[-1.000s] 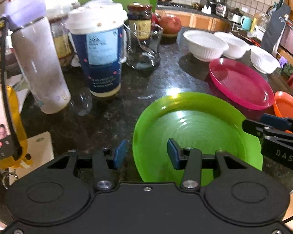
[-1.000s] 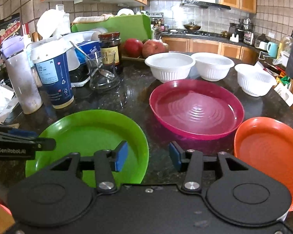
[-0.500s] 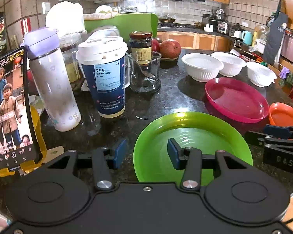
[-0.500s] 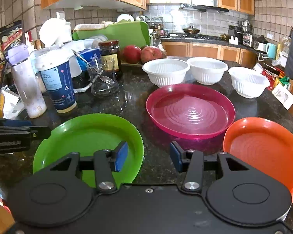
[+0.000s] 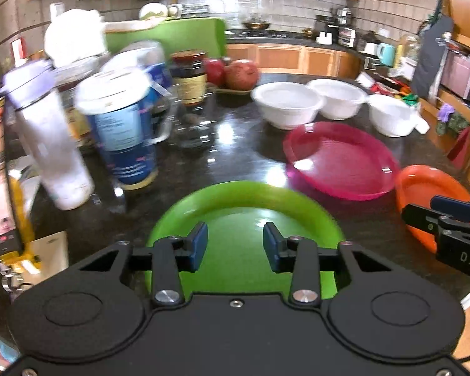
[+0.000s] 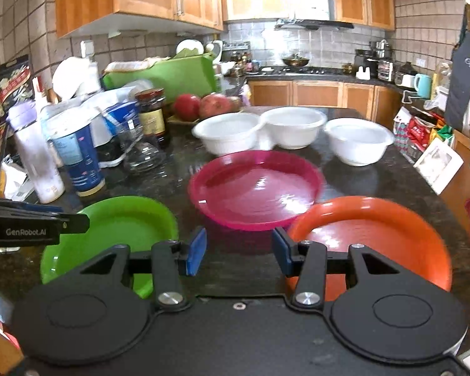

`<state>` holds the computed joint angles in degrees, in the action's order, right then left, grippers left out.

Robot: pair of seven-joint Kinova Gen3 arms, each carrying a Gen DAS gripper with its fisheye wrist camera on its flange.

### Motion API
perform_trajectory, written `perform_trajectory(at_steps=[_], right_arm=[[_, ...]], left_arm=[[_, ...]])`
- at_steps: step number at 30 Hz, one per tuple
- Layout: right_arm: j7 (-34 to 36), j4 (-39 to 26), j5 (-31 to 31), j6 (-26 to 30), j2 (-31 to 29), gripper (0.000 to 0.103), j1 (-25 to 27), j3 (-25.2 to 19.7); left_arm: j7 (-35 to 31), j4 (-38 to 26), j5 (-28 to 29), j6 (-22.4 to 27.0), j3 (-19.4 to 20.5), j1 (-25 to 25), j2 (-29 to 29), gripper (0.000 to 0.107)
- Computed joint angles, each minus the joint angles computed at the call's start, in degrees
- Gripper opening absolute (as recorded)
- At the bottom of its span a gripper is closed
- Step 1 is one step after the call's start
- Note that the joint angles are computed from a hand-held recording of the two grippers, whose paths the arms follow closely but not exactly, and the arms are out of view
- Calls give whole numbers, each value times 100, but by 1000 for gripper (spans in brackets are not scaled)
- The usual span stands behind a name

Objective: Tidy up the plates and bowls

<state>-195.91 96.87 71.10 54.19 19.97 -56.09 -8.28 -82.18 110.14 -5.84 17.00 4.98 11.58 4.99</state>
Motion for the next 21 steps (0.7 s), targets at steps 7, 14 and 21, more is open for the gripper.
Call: perform_trajectory(at_steps=[7, 14, 21], right_arm=[[-161, 1014, 79, 27, -769, 49, 518, -126], [-216, 1847, 253, -285, -1255, 48, 1304, -305], [41, 2304, 501, -1473, -1507, 44, 2156, -251]], left_arm=[[372, -647, 42, 463, 274, 557, 419, 34], [1128, -1395, -419, 896, 90, 1409, 1063, 24], [1870, -1927, -834, 1360, -186, 2048, 1502, 17]])
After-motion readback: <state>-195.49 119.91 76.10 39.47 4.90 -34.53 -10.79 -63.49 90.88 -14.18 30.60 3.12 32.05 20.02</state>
